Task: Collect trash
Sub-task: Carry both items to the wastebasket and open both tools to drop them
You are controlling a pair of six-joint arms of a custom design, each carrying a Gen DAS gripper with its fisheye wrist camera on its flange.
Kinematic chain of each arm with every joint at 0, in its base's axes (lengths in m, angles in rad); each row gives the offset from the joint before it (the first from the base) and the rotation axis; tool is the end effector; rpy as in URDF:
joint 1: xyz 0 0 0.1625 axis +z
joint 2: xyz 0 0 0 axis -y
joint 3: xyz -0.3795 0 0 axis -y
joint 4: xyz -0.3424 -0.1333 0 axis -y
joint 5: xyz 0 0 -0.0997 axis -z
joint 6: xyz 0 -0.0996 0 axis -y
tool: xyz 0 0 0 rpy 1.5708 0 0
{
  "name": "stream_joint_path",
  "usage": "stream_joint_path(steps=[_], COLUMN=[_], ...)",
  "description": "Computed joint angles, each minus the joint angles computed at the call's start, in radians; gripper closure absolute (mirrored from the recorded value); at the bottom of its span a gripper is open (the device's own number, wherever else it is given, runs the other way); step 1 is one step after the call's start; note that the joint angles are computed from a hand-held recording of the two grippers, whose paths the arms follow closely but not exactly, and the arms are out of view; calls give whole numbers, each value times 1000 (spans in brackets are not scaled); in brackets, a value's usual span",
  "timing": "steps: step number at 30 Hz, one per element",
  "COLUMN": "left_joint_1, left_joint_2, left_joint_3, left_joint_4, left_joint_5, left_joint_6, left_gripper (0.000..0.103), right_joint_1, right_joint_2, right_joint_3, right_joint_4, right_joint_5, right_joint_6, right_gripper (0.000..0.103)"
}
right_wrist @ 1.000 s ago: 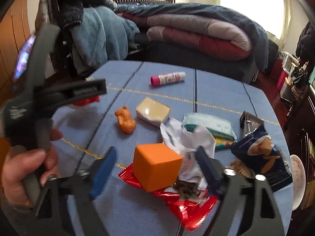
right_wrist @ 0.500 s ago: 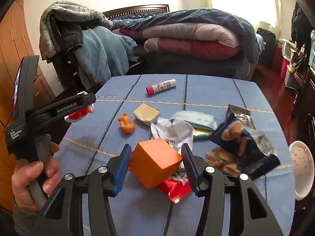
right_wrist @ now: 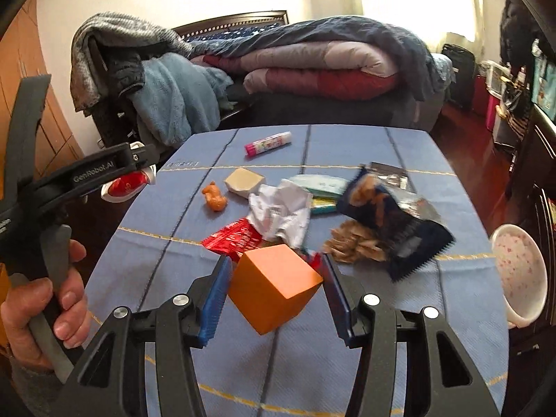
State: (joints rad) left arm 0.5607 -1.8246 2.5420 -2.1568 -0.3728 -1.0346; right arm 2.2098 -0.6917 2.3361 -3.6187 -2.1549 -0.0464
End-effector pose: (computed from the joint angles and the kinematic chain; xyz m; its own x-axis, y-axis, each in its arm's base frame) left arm -0.0973 -0.3280 0.2557 -0.7679 -0.2625 -0.5843 0.3512 0.5903 -0.7268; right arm 0.2963 -0.2674 0.0258 -0.7724 -0.3576 0.5248 -0.5850 0.7224 -0.3687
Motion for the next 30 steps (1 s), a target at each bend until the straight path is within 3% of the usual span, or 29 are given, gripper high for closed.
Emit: stream_joint_path(steps=[3, 9, 13, 19, 30], left_joint_1=[-56, -123, -144, -145, -90], left_joint_2=[63, 298, 479, 717, 1036], left_joint_3=[-1, -16, -53, -150, -397], left_joint_4=[-50, -361, -580, -816, -967], left_joint_5=[-21, -86, -149, -239, -400], left_joint_6=[16, 172, 296, 471, 710], left_gripper=[15, 14, 14, 14, 14], right_joint_1=[-25, -103, -174, -286, -524], right_joint_2=[-43, -144, -208, -298, -444], right_joint_3=[58, 177, 251, 327, 371], right_joint_4=[-47, -155, -237, -329, -427], right_joint_5=[-10, -38, -52, -50, -18], right_joint_6=[6, -3, -25, -67, -181], right_gripper=[50, 49, 49, 49, 49])
